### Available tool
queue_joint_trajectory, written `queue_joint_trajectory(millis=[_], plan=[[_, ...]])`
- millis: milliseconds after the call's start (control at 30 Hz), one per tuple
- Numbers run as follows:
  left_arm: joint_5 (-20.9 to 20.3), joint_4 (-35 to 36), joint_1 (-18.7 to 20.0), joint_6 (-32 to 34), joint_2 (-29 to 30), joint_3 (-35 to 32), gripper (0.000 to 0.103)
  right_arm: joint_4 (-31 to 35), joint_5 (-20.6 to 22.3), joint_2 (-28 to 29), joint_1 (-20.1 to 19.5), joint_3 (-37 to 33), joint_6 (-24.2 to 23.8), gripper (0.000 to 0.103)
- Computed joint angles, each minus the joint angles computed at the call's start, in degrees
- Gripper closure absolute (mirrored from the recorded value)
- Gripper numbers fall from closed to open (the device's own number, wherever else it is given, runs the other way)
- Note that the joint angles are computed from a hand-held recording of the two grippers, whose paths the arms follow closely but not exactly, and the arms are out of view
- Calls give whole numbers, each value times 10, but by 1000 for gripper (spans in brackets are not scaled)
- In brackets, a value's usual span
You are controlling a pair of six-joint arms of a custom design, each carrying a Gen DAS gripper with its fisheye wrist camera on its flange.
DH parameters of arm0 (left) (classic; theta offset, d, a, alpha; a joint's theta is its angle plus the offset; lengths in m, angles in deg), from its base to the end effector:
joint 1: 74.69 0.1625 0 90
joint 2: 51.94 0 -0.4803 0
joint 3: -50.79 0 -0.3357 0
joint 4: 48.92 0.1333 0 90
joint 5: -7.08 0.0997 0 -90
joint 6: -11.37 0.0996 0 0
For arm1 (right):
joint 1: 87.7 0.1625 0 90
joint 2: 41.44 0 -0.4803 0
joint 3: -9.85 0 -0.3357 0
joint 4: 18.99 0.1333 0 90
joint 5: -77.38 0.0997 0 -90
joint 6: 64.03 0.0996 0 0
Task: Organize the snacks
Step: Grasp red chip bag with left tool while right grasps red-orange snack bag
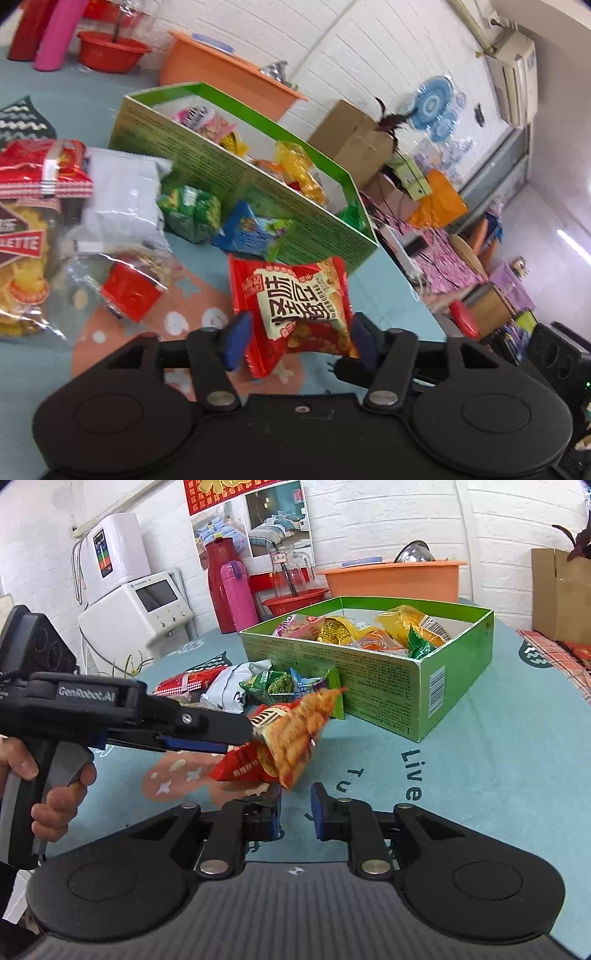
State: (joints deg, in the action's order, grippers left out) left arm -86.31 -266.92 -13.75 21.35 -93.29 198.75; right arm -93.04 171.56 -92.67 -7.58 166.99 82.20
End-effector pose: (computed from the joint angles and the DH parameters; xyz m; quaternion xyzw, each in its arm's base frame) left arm -0.0799 -0.4060 0.1019 -0.3334 -0.9239 0.1781 0.0594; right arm 0.0829 -0.2585 0.0770 0.1634 -0.8582 0.4389 0.2101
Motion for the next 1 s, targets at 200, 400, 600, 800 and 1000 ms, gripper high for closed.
queue_joint_trajectory(millis=[200, 400, 600, 800, 1000], plan=[[14, 11, -1, -16, 4, -20, 0, -16, 15, 5, 11, -6, 7, 19], [-30, 53, 11, -41, 5, -49, 0, -2, 17, -9, 11, -18, 5, 9], [-34, 67, 9, -49, 14, -74, 0, 40, -29, -30, -17, -38, 28, 3], [-19, 124, 10, -40, 25, -99, 40, 71, -33, -26, -32, -62, 68, 36], [-24, 109, 11, -36, 14, -79, 56, 33, -13, -28, -10, -34, 54, 59]])
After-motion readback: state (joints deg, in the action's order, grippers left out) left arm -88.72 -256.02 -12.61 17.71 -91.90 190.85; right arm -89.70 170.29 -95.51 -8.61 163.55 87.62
